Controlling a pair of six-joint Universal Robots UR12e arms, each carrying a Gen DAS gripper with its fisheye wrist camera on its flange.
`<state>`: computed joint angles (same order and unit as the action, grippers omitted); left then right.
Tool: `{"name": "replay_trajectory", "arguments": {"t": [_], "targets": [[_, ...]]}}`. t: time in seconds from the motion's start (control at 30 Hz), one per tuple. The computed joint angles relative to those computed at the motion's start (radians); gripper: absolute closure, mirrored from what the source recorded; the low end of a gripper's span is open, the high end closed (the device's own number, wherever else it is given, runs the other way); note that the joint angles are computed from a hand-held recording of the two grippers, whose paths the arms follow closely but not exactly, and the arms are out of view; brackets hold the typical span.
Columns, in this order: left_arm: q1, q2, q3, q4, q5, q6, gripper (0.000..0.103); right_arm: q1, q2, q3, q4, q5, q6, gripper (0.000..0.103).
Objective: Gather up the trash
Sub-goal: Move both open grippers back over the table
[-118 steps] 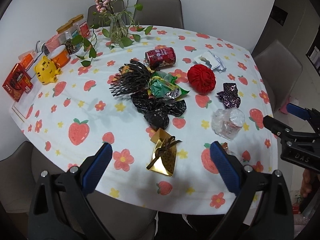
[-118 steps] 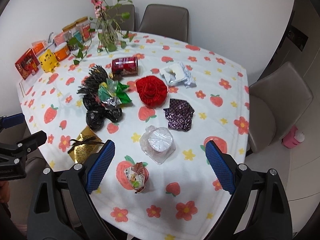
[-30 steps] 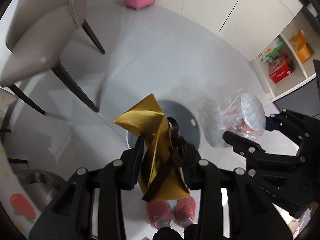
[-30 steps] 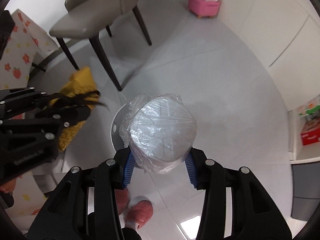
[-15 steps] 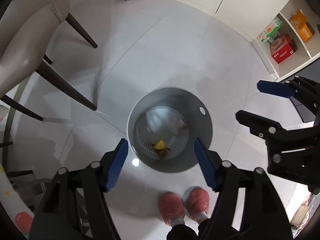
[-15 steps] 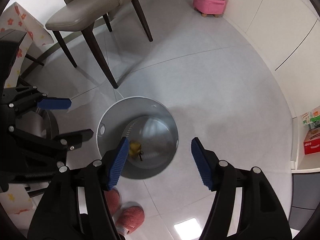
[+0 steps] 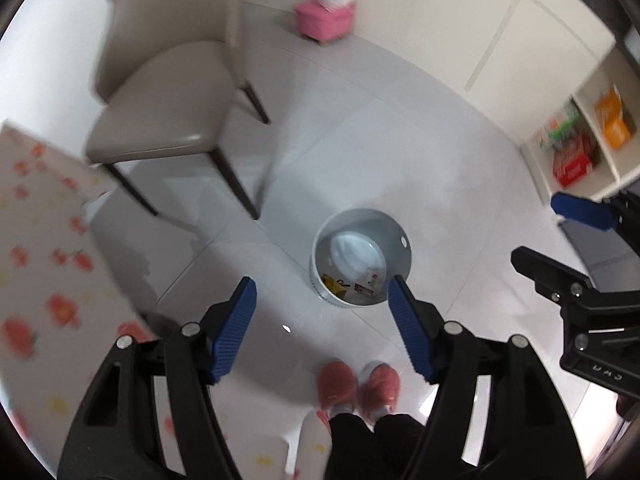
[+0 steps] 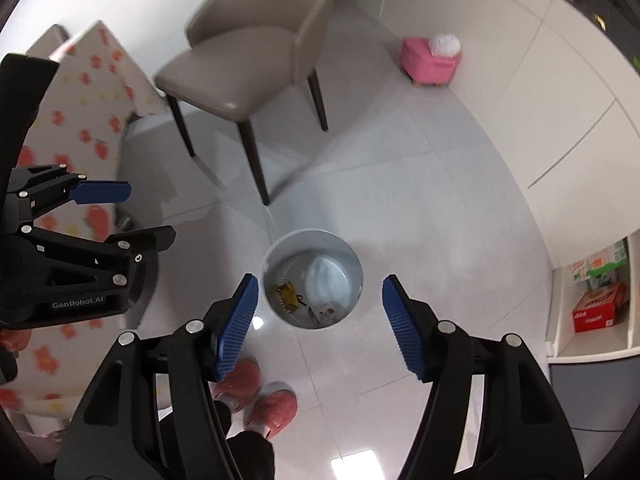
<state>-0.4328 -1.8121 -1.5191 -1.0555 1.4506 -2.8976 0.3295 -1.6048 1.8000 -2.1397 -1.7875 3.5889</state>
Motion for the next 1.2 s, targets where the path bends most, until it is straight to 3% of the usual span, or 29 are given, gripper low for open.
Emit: {"name": "replay_trajectory", "arguments": {"t": [0.17,0.33,0.6,0.7,0.9,1.03,1.2], "targets": [[0.052,0.103,-0.034,-0.022,0.014,-0.131,0.034,0.055,0.006,-0.096,0.035,0.004,-0.026,0.041],[0.113,0.218,-0.095,-0.025,0.065,-0.253,0.033,0.113,0.046,-0.187,0.018,0.050,-0.113,0.041],[0.233,0.406,-0.196,-0.063,0.200,-0.489,0.033,0.218,0.173,-0.365,-0.019,0.174,-0.332,0.041],[0.290,0.469,-0.233,-0.088,0.234,-0.552,0.033,0.260,0.218,-0.433,-0.021,0.201,-0.378,0.041],[0.451,0.583,-0.294,-0.112,0.220,-0.538,0.033,0.345,0.329,-0.600,0.009,0.236,-0.437,0.041],[0.566,0.622,-0.315,-0.127,0.147,-0.454,0.033,0.392,0.403,-0.714,0.031,0.215,-0.415,0.041],[0.626,0.635,-0.319,-0.130,0.102,-0.372,0.033,0.421,0.486,-0.839,0.060,0.192,-0.383,0.041]]}}
